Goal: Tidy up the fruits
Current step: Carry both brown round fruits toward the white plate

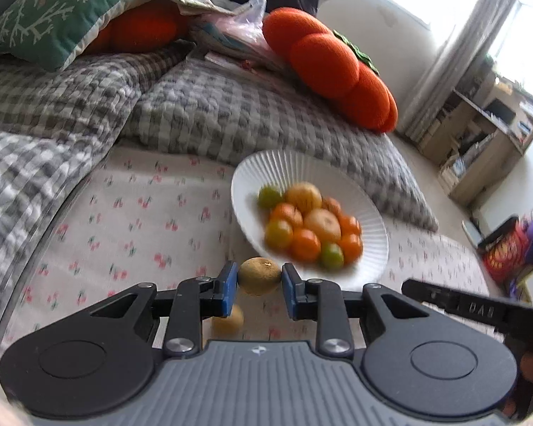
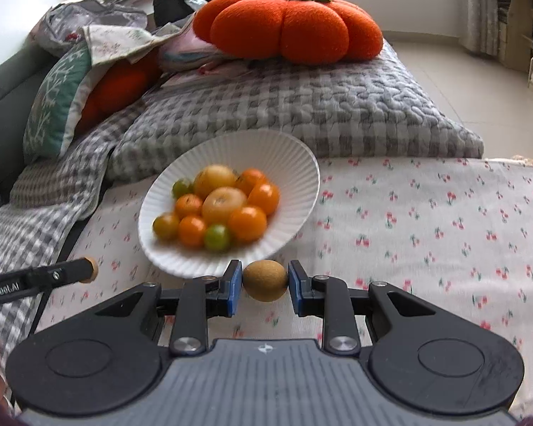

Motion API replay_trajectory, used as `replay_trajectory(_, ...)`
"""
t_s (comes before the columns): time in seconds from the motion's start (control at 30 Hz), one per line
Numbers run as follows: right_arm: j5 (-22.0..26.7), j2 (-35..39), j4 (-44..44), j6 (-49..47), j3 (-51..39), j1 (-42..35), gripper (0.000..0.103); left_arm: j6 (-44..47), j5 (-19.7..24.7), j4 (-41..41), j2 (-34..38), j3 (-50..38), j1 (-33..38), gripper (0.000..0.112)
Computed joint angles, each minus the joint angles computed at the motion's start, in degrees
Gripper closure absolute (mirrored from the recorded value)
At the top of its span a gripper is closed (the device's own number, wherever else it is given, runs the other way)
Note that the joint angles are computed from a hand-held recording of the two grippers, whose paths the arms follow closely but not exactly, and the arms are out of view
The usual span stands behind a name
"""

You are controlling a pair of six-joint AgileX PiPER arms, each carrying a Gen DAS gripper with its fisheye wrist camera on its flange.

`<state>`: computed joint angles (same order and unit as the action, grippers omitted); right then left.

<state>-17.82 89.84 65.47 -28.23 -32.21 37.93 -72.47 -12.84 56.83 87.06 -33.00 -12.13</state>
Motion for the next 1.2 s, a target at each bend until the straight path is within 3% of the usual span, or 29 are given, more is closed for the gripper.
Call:
replay_trajectory(0.1,0.23,1.47,-4.27,2.54,-1.59,-2.67,0.078,-1.75,-0.46,1.05,2.91,-3.61,0.29,0.089)
replay_trajectory(0.2,0.85,3.03,-10.95,7.65,-2.83,-5.56,0.078,6.11,0.9,-6.53,6.48,-7.31,-0.76,0.089)
replay_trajectory(0.47,2.97,7.43,-28.68,23.4,-6.47,-12.4,0.078,3.29,2.26,-3.37,15.09,-16.96,-1.43,0.089)
replay_trajectory(0.77,3.83,13.86,-34.11,27.47,-14.21,-13.41,0.078,-16.14,3.89,16.6,22.32,-27.75,-2.22,0.089)
replay_trajectory(0.9,1.9,17.61,-47.18,41.02,-16.41,-14.68,0.078,-19.2,2.78,20.42,25.98,-31.16,-2.41,0.089)
replay_trajectory(1.07,0.22,21.51,-54.82,47.95,-19.16,-15.29,0.078,-24.39,1.61,25.88,30.48,-35.46,-2.08,0.089)
replay_trajectory(1.2,-1.38,23.42,-61.15,54.03,-20.72,-15.39,0.078,-23.98,0.61,25.56,32.28,-37.08,-1.96,0.089)
